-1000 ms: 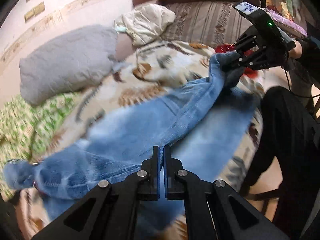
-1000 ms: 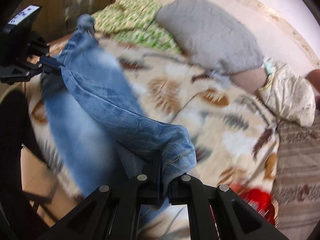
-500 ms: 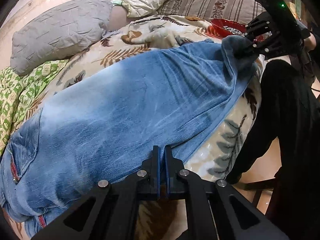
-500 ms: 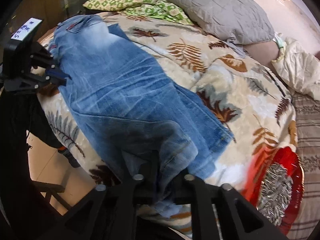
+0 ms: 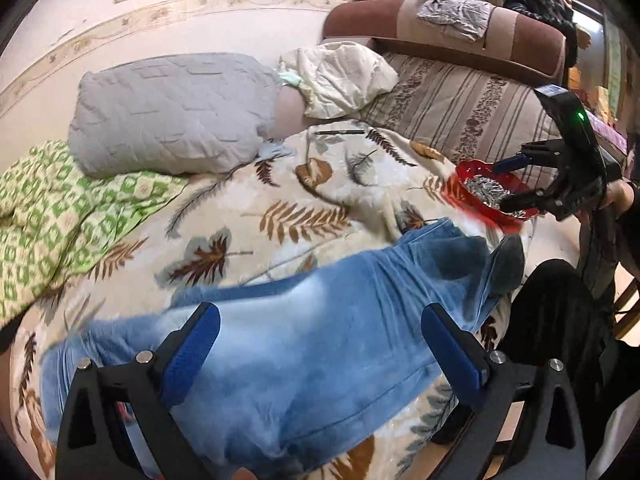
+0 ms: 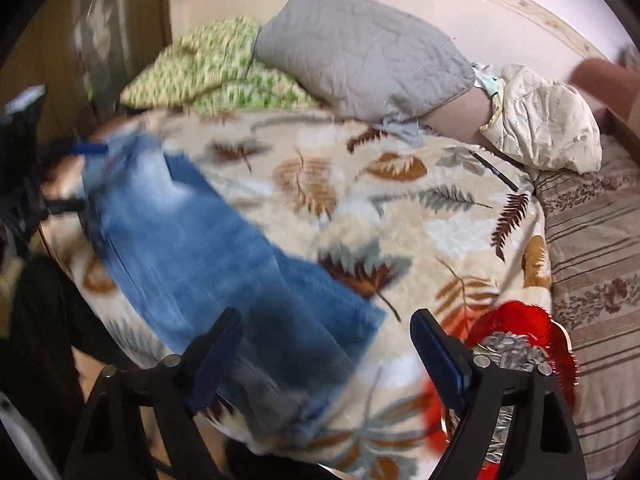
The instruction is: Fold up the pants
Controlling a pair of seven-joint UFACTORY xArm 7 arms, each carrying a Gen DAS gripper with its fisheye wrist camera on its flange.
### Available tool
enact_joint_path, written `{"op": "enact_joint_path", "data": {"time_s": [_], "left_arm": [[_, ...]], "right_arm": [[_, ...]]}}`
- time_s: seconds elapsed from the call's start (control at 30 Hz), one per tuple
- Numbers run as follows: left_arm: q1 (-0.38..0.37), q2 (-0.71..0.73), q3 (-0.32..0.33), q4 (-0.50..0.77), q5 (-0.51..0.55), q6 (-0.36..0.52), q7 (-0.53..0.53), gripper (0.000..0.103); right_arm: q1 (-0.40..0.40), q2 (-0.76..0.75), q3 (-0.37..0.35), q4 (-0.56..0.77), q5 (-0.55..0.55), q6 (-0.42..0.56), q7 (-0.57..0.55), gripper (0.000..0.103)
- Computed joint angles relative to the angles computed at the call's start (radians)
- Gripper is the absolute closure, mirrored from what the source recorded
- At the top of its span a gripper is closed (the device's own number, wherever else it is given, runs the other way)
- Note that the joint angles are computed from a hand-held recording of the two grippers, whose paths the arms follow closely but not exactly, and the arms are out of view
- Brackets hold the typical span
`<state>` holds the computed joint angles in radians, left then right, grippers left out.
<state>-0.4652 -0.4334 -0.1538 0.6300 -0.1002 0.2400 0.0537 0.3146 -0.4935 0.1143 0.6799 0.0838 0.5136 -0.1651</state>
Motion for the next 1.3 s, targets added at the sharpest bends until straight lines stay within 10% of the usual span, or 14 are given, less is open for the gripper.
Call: {"op": "enact_joint_path", "data": {"time_s": [0.1, 0.37, 0.77, 1.3], "left_arm": [[-0.098, 0.068, 0.094, 0.085, -0.082, 0.083, 0.155, 0.003], [-0.048, 0.26, 0.009, 0.287, -0.105, 0.239, 0.336, 0.002], [0.001, 0.363, -0.048, 0.39, -0.15, 0.265, 0.389, 0.002], [0.08, 0.358, 0.004, 0.378, -0.199, 0.325, 0.43, 0.003]], "right_arm": [[0.03, 0.043, -0.042, 0.05, 0.097, 0.025, 0.015, 0.015], [0.024, 0.191, -0.132, 0.146, 0.351, 0.171, -0.071, 0.015], [-0.071, 0.3, -0.104, 0.123, 0.511, 0.238, -0.247, 0.015], [-0.071, 0.359, -0.057, 0.096, 0.633, 0.095, -0.447, 0.012]]}}
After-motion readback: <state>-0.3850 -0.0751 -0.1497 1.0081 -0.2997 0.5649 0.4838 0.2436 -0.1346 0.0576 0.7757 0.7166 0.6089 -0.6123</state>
